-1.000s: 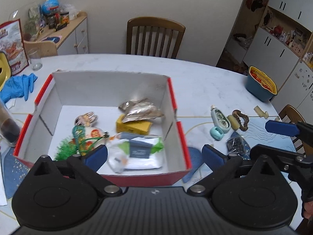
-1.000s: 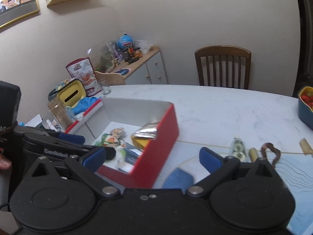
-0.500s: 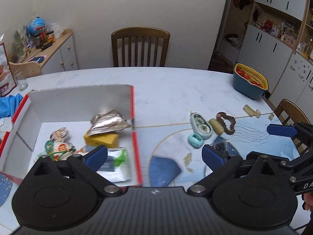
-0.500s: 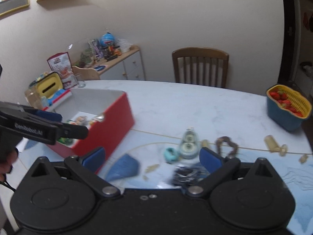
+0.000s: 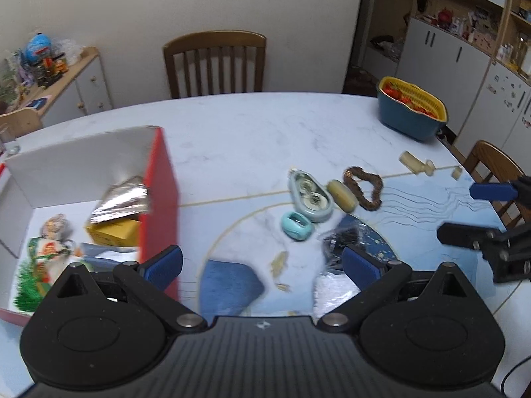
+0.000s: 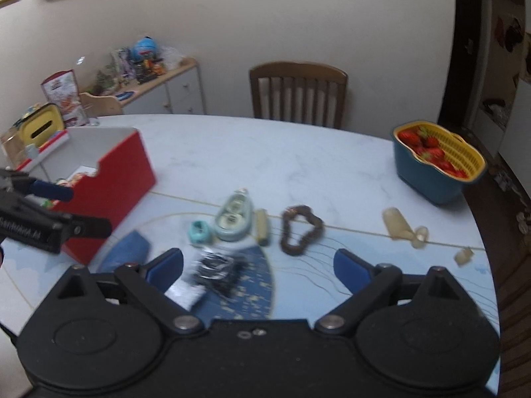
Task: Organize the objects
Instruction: 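Grasp clear bag of white beads with left gripper while right gripper grasps black bag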
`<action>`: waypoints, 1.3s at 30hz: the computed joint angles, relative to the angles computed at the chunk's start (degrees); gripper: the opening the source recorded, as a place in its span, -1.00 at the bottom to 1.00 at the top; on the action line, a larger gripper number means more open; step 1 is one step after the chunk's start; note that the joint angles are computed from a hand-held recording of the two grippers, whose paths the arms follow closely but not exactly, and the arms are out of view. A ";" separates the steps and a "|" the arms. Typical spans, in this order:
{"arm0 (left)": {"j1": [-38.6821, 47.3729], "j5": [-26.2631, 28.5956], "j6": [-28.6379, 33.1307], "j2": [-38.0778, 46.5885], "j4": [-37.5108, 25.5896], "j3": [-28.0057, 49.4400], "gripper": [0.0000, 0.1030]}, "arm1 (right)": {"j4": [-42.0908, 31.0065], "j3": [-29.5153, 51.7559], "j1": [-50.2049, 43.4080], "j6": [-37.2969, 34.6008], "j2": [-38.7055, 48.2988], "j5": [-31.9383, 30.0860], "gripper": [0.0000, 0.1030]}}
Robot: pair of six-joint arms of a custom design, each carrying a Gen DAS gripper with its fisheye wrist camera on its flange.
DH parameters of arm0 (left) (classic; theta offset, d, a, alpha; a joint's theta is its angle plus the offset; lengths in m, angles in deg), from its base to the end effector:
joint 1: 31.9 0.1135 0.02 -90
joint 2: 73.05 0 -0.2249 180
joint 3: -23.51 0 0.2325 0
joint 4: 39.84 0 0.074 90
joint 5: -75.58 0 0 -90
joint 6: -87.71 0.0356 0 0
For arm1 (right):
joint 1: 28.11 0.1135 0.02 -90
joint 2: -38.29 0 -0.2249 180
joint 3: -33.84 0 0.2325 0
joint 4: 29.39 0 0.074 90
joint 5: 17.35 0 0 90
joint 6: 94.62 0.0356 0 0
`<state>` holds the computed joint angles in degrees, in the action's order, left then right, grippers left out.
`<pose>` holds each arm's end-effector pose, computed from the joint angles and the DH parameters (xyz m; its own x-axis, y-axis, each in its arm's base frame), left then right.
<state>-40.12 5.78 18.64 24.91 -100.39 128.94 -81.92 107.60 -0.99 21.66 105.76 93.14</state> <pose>0.3409 -0.0617 0.2806 -0.6178 0.4280 -0.6597 0.5997 0.7990 -0.0433 0.2186 0.0979 0.2692 -0.6700 0.1228 -0.7321 0.0950 0.9923 0.0795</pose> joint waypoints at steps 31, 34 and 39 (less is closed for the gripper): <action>-13.47 -8.68 -6.47 -1.62 15.39 -18.67 0.99 | 8.36 9.47 -10.87 3.10 26.48 -24.48 0.57; -13.79 -8.97 -6.13 -2.03 16.31 -19.59 0.92 | 8.00 10.56 -11.02 3.04 27.85 -25.12 0.47; -14.17 -9.34 -5.54 -1.21 15.82 -19.29 0.55 | 7.46 11.85 -10.62 1.89 29.22 -25.03 0.22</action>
